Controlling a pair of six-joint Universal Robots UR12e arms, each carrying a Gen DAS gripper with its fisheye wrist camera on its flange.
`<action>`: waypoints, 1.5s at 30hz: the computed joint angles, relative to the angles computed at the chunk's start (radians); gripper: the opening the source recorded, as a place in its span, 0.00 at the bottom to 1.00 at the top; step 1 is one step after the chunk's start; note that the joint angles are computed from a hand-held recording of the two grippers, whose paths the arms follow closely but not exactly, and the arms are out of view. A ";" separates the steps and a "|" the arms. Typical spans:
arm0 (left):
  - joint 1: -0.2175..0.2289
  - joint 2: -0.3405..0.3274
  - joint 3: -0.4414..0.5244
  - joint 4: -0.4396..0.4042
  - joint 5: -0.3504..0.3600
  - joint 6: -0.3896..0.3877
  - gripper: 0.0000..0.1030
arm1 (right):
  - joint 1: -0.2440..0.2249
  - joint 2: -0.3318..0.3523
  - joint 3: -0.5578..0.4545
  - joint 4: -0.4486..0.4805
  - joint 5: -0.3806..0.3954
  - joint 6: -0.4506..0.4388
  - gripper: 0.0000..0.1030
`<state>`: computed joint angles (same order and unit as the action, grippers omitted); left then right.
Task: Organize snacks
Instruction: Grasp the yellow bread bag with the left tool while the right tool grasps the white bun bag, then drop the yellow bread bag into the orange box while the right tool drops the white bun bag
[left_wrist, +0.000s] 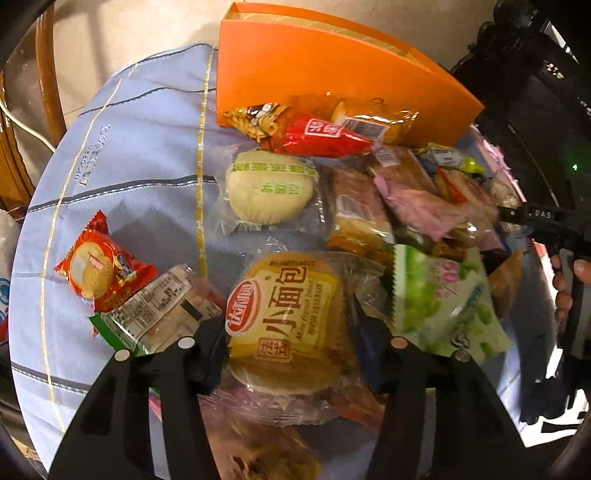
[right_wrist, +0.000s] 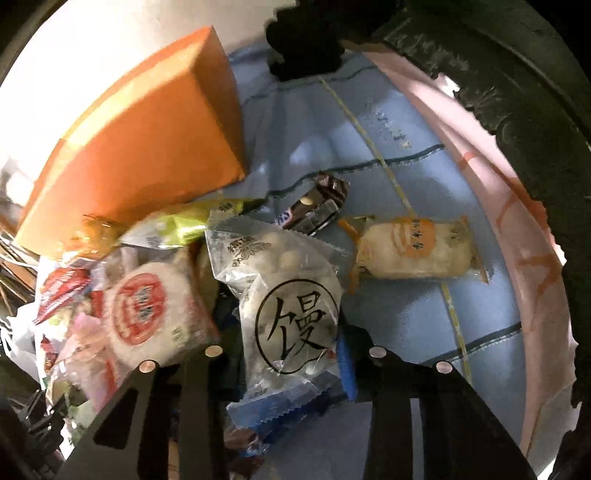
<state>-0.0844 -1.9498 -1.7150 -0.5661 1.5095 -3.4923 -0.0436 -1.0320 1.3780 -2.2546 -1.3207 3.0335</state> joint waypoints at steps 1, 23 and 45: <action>0.001 0.006 -0.006 0.010 -0.006 -0.004 0.53 | -0.003 -0.014 0.017 -0.014 0.015 0.009 0.36; -0.002 0.041 0.115 0.152 0.024 0.024 0.53 | -0.004 -0.092 -0.030 -0.106 0.238 -0.092 0.36; 0.044 -0.214 0.537 -0.094 0.142 0.060 0.90 | 0.080 0.170 -0.482 0.007 0.081 -0.088 0.61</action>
